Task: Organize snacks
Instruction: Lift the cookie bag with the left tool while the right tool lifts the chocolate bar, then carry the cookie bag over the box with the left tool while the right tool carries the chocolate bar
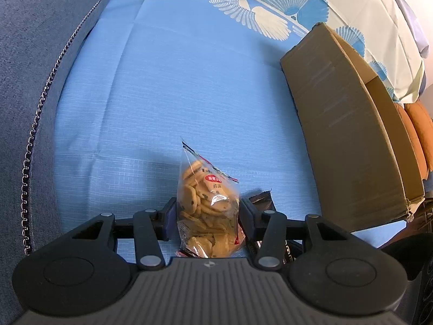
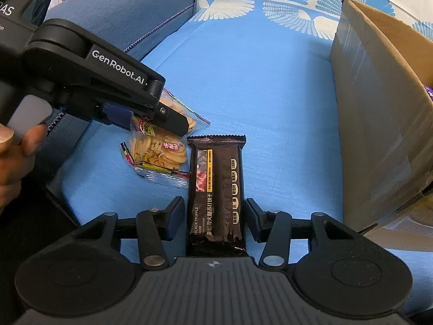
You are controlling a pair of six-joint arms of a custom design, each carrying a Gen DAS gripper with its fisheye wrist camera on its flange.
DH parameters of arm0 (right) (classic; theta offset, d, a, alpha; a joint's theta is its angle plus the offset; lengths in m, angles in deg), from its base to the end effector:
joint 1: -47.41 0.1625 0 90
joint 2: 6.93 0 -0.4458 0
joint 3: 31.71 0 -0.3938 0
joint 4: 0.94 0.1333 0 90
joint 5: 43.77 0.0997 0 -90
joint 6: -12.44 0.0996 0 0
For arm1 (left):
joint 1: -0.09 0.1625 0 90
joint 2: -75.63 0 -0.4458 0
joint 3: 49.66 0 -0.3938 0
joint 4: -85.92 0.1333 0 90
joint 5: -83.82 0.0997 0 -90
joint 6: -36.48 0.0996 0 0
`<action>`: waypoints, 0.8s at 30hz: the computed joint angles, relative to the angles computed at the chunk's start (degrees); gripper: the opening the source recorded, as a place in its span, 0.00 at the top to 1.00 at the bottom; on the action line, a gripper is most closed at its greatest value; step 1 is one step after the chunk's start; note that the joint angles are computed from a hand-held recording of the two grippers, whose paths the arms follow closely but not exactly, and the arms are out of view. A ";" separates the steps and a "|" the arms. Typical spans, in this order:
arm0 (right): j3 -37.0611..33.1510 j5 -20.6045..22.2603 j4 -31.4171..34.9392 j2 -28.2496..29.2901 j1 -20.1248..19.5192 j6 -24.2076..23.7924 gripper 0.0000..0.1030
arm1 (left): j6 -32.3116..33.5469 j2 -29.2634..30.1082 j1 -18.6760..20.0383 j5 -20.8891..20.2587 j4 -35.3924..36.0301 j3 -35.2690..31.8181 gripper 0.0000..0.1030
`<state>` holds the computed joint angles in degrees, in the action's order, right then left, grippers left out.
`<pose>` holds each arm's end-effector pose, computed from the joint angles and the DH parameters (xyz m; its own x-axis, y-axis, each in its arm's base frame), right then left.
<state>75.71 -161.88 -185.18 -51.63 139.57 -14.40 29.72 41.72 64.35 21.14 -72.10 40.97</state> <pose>0.1100 -0.6246 0.1033 -0.7802 -0.1946 0.5944 -0.4308 0.8562 -0.2851 -0.1433 -0.7093 0.0148 -0.8836 0.1987 -0.4239 0.3241 0.9131 -0.2476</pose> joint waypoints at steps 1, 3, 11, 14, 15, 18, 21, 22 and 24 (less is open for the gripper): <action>0.04 -0.13 -0.31 0.05 0.05 -0.17 0.54 | -0.06 0.08 -0.01 0.02 0.03 -0.05 0.48; 0.09 -0.34 -0.71 0.12 0.14 -0.42 0.58 | -0.06 0.19 -0.04 0.11 0.17 -0.11 0.48; 0.60 -0.27 -3.05 -0.01 0.32 -1.28 0.60 | -0.04 0.81 -0.29 0.42 1.28 -0.89 0.48; 0.59 -0.31 -3.97 -0.08 0.29 -0.96 0.60 | 0.23 1.01 -0.25 0.32 1.69 -1.20 0.48; 0.60 -0.39 -4.08 -0.14 0.27 -0.86 0.60 | 0.38 1.07 -0.26 0.31 1.77 -1.30 0.48; 0.48 -0.64 -4.42 -0.11 0.25 -0.53 0.60 | 0.98 1.36 -0.40 0.51 1.62 -1.46 0.54; 0.78 -0.51 -5.12 -0.37 0.28 -0.56 0.60 | 2.68 1.61 -0.82 1.14 0.48 -1.17 0.57; 0.85 -0.40 -5.48 -0.49 0.32 -0.56 0.60 | 3.07 1.65 -1.00 1.46 -0.30 -0.88 0.57; 0.91 -0.11 -6.02 -0.75 0.44 -0.48 0.60 | 3.87 1.45 -1.10 1.25 -3.16 0.12 0.57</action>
<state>76.62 -161.99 -191.20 -52.39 140.01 -14.87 33.59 43.17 63.25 22.38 -75.26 41.08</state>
